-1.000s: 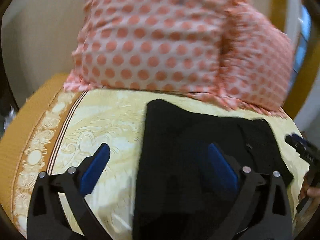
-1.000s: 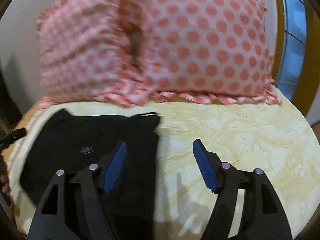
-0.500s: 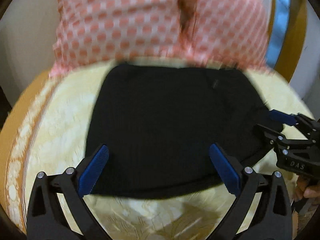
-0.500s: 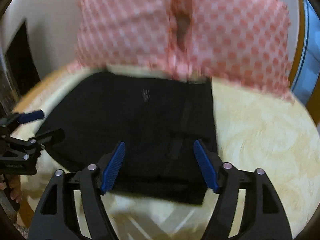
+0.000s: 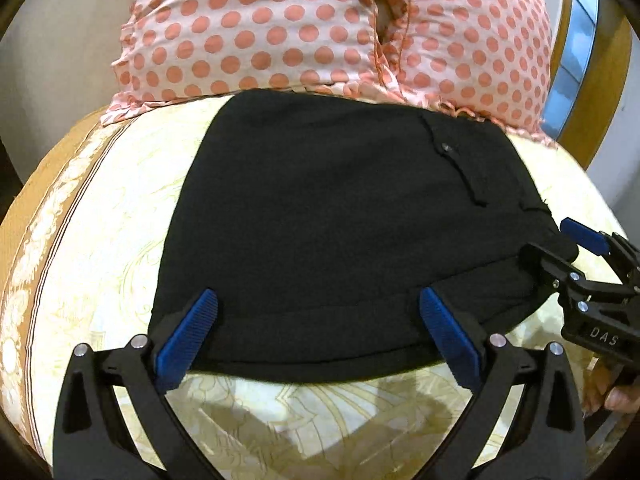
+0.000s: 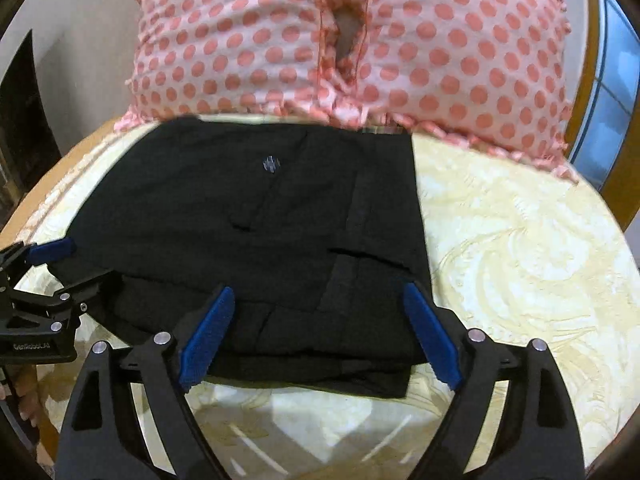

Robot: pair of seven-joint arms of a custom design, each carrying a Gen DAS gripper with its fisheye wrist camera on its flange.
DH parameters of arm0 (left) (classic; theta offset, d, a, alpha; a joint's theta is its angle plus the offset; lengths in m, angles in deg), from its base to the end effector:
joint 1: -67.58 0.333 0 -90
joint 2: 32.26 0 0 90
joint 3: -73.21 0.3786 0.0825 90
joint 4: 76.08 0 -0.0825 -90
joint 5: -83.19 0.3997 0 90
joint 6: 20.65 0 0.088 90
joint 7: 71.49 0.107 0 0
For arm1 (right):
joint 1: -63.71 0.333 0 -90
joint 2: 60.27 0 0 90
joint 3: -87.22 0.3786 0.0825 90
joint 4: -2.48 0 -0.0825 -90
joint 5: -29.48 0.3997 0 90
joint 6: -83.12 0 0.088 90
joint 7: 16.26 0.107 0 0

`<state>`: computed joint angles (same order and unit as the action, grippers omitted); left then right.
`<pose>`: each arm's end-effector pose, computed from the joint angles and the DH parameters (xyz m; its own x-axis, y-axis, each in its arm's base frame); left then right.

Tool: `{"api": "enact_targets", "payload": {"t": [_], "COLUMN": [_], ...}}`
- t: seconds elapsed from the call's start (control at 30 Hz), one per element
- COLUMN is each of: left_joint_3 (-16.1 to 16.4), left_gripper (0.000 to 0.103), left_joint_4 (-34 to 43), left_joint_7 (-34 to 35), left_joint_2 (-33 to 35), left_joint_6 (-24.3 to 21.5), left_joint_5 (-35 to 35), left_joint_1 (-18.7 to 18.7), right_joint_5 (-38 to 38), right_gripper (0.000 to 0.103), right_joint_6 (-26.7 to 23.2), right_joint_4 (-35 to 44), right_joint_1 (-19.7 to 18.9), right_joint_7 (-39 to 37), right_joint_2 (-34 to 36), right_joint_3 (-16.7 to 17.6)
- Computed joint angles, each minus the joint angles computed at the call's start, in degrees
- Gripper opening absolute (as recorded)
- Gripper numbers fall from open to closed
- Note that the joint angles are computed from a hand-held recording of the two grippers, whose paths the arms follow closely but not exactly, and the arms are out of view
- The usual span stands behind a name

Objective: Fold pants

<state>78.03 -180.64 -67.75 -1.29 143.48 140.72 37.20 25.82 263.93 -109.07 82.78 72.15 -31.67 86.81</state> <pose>0.6206 -0.3573 0.3171 0.0902 -0.9917 0.0919 -0.7726 -0.1279 -0.6219 0.6701 0.2330 0.3480 0.3857 -0.9205 0.0623 -0.6854 -0.3311 -0.6486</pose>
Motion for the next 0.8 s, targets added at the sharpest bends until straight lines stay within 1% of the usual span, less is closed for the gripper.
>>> {"api": "enact_targets", "payload": {"t": [0.03, 0.07, 0.1, 0.13, 0.2, 0.27, 0.3, 0.33, 0.43, 0.47, 0.53, 0.57, 0.6, 0.63, 0.7, 0.8], "left_joint_3": [-0.3, -0.4, -0.5, -0.5, -0.4, -0.7, -0.8, -0.6, -0.3, -0.3, -1.0, -1.6, -2.3, -3.1, -4.6, -5.2], "left_gripper": [0.101, 0.101, 0.101, 0.101, 0.101, 0.101, 0.101, 0.101, 0.101, 0.101, 0.101, 0.101, 0.101, 0.101, 0.101, 0.101], "left_joint_4": [-0.1, 0.0, 0.4, 0.7, 0.8, 0.6, 0.3, -0.1, -1.2, -1.7, -2.1, -2.4, -2.8, -3.1, -4.3, -7.5], "left_joint_7": [0.5, 1.1, 2.1, 2.4, 1.4, 0.8, 0.4, -0.4, -3.2, -4.3, -5.9, -6.4, -6.6, -6.8, -8.4, -16.6], "left_joint_2": [0.0, 0.1, 0.3, 0.4, 0.4, 0.2, 0.0, -0.3, -1.2, -1.6, -2.1, -2.4, -2.7, -2.9, -3.4, -5.1], "left_joint_6": [-0.1, -0.6, -2.2, -3.3, -4.5, -4.3, -4.1, -3.8, -4.2, -4.8, -6.7, -8.3, -10.6, -11.7, -12.5, -12.0], "left_joint_5": [-0.5, -0.7, -0.6, -0.5, 0.2, 0.8, 1.3, 2.3, 5.5, 6.8, 8.9, 9.6, 9.8, 9.7, 10.1, 14.3], "left_joint_1": [0.3, 0.2, -0.3, -0.6, -1.1, -0.7, -0.7, -0.9, -1.5, -1.8, -2.0, -2.1, -2.3, -2.0, -1.2, -1.0], "right_joint_5": [-0.1, -0.4, -0.9, -1.3, -1.1, -0.9, -1.0, -1.2, -0.9, -0.9, -1.1, -1.1, -1.0, -0.6, 0.0, 0.7], "right_gripper": [0.088, 0.089, 0.089, 0.090, 0.090, 0.090, 0.090, 0.090, 0.090, 0.091, 0.091, 0.091, 0.091, 0.091, 0.091, 0.091], "right_joint_6": [-0.3, -1.9, -3.2, -3.5, -4.7, -4.2, -3.4, -2.4, 0.0, 0.6, 1.7, 2.2, 2.9, 3.8, 4.6, 6.0], "right_joint_4": [0.0, 0.5, 1.1, 1.3, 1.8, 1.2, 0.6, -0.5, -3.2, -3.9, -6.0, -7.0, -8.1, -9.7, -11.8, -14.7], "right_joint_1": [0.0, 1.1, 2.1, 2.2, 0.8, 0.4, 0.8, 1.7, 1.8, 2.3, 6.6, 7.6, 7.6, 6.6, 4.6, 2.0], "right_joint_7": [-0.2, 0.0, 0.3, 0.3, -0.1, 0.1, 0.5, 1.3, 2.4, 2.8, 4.9, 5.6, 6.0, 6.1, 5.8, 5.1], "right_joint_2": [0.0, 0.3, 0.7, 1.0, 0.9, 0.6, 0.2, -0.3, -1.8, -2.2, -3.3, -3.7, -4.3, -5.1, -6.3, -7.6], "right_joint_3": [0.1, -1.0, -2.1, -2.2, -0.7, -0.3, -0.8, -2.0, -2.4, -3.1, -8.0, -9.1, -9.1, -8.0, -5.7, -2.4]}}
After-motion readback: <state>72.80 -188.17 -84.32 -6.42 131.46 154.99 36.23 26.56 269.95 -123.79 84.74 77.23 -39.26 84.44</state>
